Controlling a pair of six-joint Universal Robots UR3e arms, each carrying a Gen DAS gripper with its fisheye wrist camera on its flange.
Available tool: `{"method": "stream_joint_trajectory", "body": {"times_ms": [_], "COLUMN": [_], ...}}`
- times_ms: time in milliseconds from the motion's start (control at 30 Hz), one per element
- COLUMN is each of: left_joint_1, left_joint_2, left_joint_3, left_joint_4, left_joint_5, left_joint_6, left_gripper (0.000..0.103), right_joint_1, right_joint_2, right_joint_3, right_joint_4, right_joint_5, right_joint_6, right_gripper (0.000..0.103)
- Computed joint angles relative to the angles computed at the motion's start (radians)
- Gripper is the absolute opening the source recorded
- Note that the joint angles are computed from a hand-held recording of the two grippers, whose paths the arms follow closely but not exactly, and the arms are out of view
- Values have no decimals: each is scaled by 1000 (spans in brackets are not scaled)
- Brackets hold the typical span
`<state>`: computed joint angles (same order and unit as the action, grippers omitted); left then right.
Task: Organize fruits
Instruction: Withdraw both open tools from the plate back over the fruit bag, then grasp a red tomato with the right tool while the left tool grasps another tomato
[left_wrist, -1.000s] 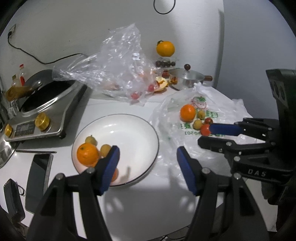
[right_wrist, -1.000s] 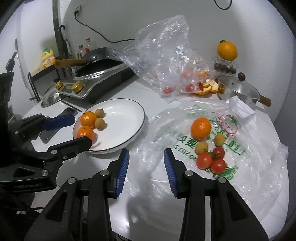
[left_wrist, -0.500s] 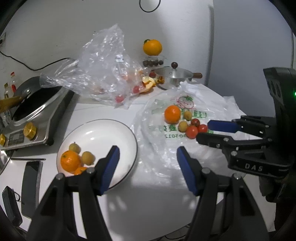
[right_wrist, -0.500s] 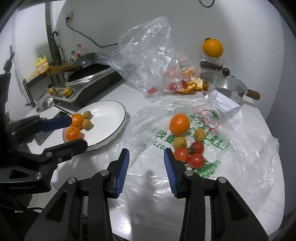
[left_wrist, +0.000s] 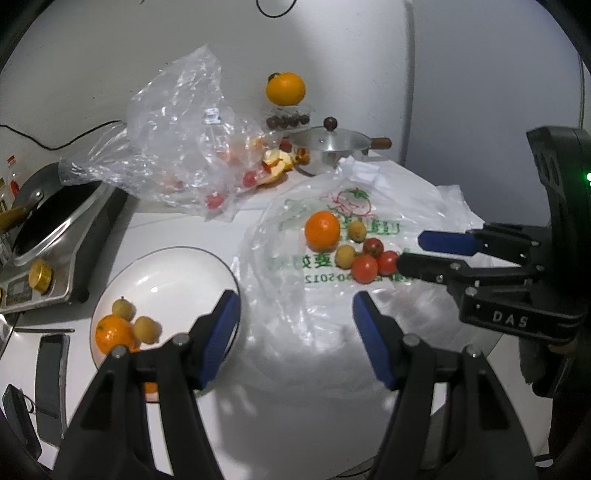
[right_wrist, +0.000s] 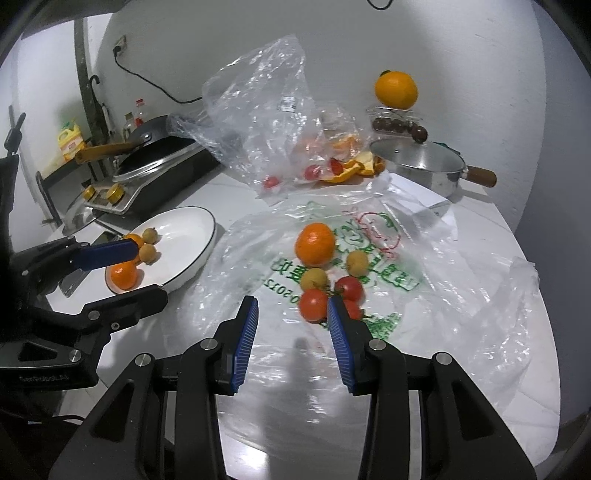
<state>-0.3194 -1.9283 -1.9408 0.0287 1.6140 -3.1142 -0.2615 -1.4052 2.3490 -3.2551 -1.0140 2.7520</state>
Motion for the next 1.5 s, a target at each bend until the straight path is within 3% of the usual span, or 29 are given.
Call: {"method": "stream_joint_trajectory", "body": {"times_ms": [833, 1400, 1500], "left_joint_1": [-51, -29, -31], "left_joint_2": [-224, -306, -319], "left_joint_3": [296, 410, 435], "left_joint_4": [-129, -201, -218], "left_joint_5": [-26, -84, -82], "left_joint_6": [6, -18, -13], "left_gripper": [66, 65, 65], "right_joint_1": [-79, -28, -30], "right_joint_2": [155, 256, 260], "right_joint_3": [-106, -310, -328], "right_joint_4": [58, 276, 309], "right_joint_5": [23, 14, 28], "right_joint_6": [-71, -148, -169], "right_gripper": [41, 41, 33]}}
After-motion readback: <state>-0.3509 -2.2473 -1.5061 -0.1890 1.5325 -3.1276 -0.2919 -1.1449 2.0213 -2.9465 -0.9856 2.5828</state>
